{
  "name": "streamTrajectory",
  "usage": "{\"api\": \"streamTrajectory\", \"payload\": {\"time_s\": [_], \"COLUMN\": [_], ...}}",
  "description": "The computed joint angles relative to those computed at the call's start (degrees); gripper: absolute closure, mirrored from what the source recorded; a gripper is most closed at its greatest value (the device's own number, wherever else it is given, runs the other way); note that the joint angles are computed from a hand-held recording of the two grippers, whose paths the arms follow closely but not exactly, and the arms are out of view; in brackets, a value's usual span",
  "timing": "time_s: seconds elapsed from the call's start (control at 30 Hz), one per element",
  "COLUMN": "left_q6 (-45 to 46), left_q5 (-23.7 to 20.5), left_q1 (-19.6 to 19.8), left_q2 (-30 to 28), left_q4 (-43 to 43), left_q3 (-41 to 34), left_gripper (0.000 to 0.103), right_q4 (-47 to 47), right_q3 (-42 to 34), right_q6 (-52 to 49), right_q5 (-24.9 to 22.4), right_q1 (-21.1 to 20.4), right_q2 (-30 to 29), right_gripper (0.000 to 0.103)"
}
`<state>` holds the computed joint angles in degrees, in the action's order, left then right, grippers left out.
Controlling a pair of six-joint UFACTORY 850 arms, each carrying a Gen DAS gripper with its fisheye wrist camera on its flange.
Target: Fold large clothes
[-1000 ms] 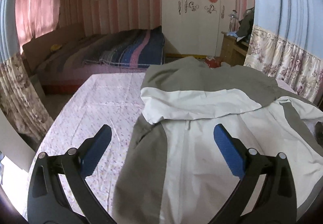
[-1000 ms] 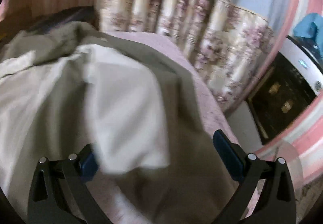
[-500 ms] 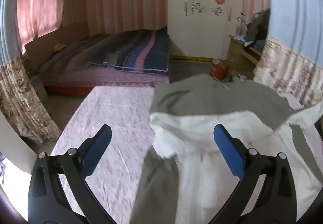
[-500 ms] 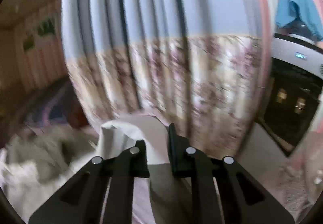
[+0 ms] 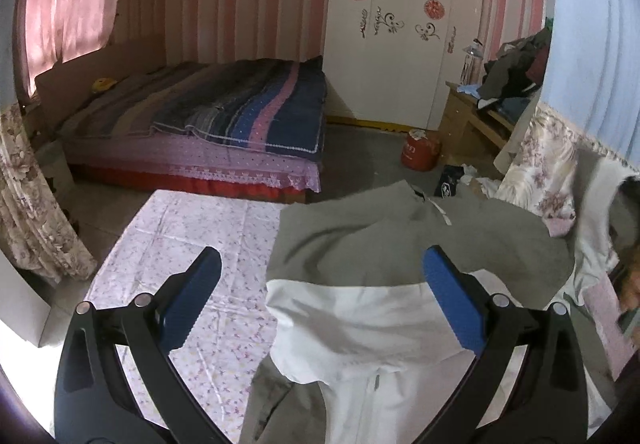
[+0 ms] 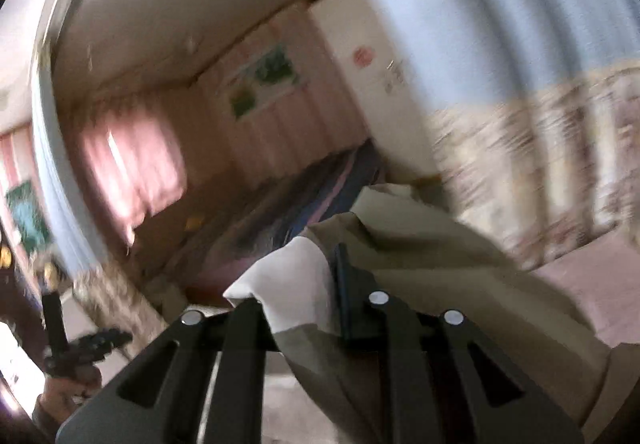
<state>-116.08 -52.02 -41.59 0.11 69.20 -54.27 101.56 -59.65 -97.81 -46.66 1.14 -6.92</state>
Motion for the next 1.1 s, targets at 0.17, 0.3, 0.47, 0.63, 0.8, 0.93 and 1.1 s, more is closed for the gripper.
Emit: {"api": "streamTrajectory", "payload": {"time_s": [0.17, 0.3, 0.47, 0.63, 0.8, 0.93, 1.1], "left_q6": [-2.0, -2.8, -2.0, 2.6, 5.1, 6.8, 8.0], "left_q5": [2.2, 3.7, 4.6, 4.5, 2.5, 1.1, 0.9], "left_q1": [0.6, 0.9, 1.3, 1.3, 0.2, -1.3, -3.3], "left_q2": [-0.6, -1.4, -2.7, -3.8, -4.1, -4.6, -5.7], "left_q4": [-1.4, -2.8, -4.8, -7.2, -7.3, -7.7, -7.7], "left_q3": [2.0, 3.3, 3.9, 2.7, 1.0, -0.5, -2.7], "left_gripper": [0.003, 0.003, 0.003, 0.003, 0.003, 0.003, 0.003], "right_q4": [-2.2, -10.5, -18.5, -28.6, -36.0, -33.5, -26.6], "right_q3": [1.5, 0.0, 0.3, 3.2, 7.5, 12.0, 15.5], "right_q6": [2.1, 9.2, 14.6, 16.0, 15.8, 7.0, -3.6], "right_q5": [6.5, 13.3, 17.7, 25.6, 28.6, 32.9, 33.1], "right_q1": [7.7, 11.5, 12.7, 13.2, 10.0, 6.9, 3.6], "right_q2": [-2.5, -6.0, -6.9, -1.1, 5.4, 9.8, 12.3], "right_gripper": [0.090, 0.087, 0.076, 0.038, 0.014, 0.006, 0.005]}}
